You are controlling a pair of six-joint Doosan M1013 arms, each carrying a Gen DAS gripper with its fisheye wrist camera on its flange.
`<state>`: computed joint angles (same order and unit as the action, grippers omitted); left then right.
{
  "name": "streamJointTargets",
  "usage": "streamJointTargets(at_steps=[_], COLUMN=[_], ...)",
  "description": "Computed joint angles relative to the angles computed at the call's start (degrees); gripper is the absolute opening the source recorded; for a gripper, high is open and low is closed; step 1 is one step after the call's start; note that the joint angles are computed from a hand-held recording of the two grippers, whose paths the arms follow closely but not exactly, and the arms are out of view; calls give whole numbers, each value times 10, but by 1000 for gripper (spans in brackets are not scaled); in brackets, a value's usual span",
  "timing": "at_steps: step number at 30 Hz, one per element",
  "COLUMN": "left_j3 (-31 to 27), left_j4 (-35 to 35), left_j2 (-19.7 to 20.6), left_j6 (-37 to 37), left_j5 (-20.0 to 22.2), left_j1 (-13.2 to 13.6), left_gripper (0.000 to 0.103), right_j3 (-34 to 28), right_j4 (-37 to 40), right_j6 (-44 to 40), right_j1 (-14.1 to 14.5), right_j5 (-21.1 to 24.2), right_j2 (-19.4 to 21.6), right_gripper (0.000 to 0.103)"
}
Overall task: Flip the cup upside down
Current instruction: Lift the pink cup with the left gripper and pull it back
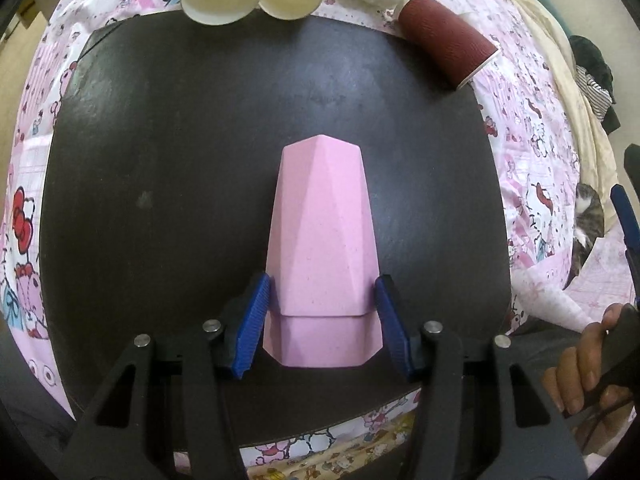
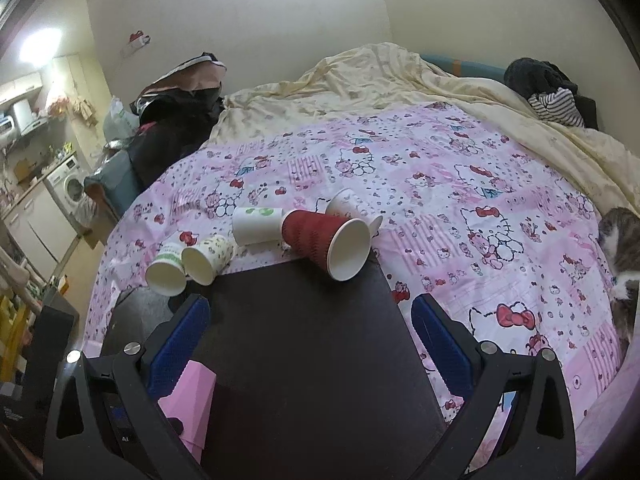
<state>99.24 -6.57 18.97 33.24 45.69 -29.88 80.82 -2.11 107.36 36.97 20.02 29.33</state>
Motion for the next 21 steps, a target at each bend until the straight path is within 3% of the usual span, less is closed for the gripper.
streamJointTargets(at_steps=[7,11,21], left_j3=[-3,-5,-8], left_j4=[-9,-27,-25], left_j2=[4,9,9], left_j6=[-7,1,14], left_j5=[0,10,10], left_j1=[-1,3,2], left_gripper=[52,65,67], right_j3=[-2,-4,-5], right_j4=[-42,-41,-32], right_j6=[30,30,18], right_j1=[4,4,3], right_j5=[6,9,12], right_j2=[2,3,5], right_gripper=[103,103,103])
